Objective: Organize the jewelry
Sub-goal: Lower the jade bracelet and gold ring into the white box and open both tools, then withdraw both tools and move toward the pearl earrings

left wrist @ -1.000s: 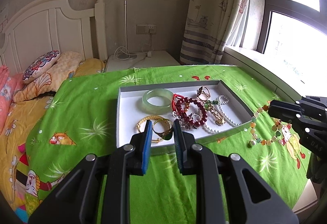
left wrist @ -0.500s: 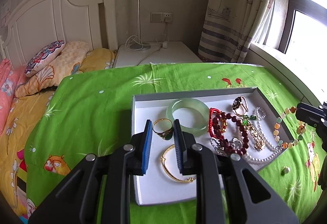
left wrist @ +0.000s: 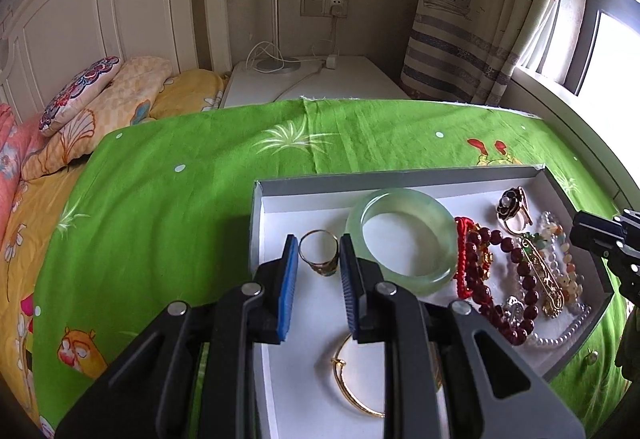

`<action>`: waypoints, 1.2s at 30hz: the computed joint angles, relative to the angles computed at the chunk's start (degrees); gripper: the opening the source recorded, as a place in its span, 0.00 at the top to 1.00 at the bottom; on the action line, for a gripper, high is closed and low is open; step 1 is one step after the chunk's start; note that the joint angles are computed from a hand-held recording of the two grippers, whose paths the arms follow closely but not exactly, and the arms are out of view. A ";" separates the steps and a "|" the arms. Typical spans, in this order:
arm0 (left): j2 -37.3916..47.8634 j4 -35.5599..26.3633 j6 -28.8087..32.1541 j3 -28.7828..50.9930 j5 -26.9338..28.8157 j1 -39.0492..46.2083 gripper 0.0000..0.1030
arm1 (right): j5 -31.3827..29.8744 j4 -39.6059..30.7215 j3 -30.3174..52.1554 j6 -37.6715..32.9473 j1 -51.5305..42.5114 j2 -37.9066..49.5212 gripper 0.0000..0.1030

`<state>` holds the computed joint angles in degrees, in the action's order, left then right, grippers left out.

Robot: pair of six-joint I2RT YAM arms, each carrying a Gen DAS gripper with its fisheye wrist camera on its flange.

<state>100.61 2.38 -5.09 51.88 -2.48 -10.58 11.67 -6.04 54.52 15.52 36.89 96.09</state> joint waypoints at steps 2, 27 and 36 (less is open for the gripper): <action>0.52 0.67 -0.28 -0.26 0.51 0.35 0.73 | -1.50 1.26 -1.54 1.20 -0.82 -1.10 0.49; -45.95 -5.72 -15.67 -36.85 -1.74 -13.23 0.09 | 2.65 -0.03 -24.43 12.40 13.34 -22.53 0.30; -41.13 -4.95 -15.00 -35.66 2.47 -10.12 0.10 | 2.80 -1.55 -22.21 11.79 13.92 -19.17 0.34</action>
